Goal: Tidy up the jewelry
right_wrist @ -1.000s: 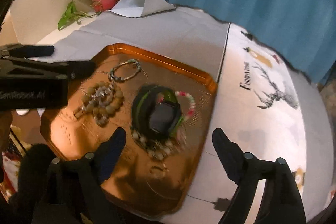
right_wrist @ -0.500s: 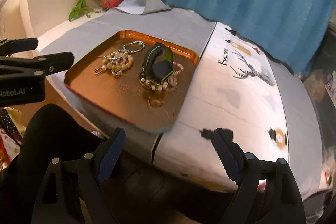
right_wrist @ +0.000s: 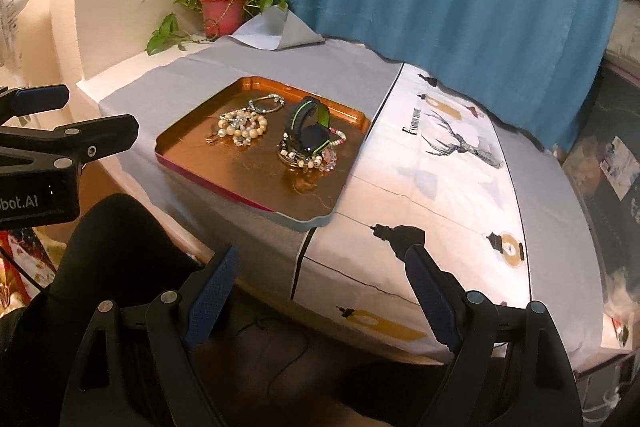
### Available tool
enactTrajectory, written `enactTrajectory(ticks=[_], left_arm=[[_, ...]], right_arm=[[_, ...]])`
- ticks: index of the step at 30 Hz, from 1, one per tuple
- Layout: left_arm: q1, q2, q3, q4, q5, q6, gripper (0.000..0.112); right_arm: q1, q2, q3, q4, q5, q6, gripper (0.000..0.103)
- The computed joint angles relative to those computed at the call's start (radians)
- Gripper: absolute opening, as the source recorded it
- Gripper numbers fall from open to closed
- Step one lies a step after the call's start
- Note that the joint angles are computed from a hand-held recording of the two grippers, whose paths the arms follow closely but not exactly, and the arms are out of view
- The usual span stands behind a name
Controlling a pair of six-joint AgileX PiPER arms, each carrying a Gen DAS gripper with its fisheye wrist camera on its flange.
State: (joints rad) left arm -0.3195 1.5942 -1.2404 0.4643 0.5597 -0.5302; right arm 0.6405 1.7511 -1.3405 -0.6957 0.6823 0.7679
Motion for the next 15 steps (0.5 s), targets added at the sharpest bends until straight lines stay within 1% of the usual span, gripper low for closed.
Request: enactTrajectory(ticks=[7, 15], left_arm=[[-0.016, -0.034, 0.033, 0.043, 0.0, -0.043, 0.099], [-0.019, -0.037, 0.035, 0.05, 0.01, -0.054, 0.099]], right_arm=[[0.014, -0.02, 0.016, -0.018, 0.005, 0.023, 0.085], [0.02, -0.02, 0.015, -0.018, 0.011, 0.026, 0.085]])
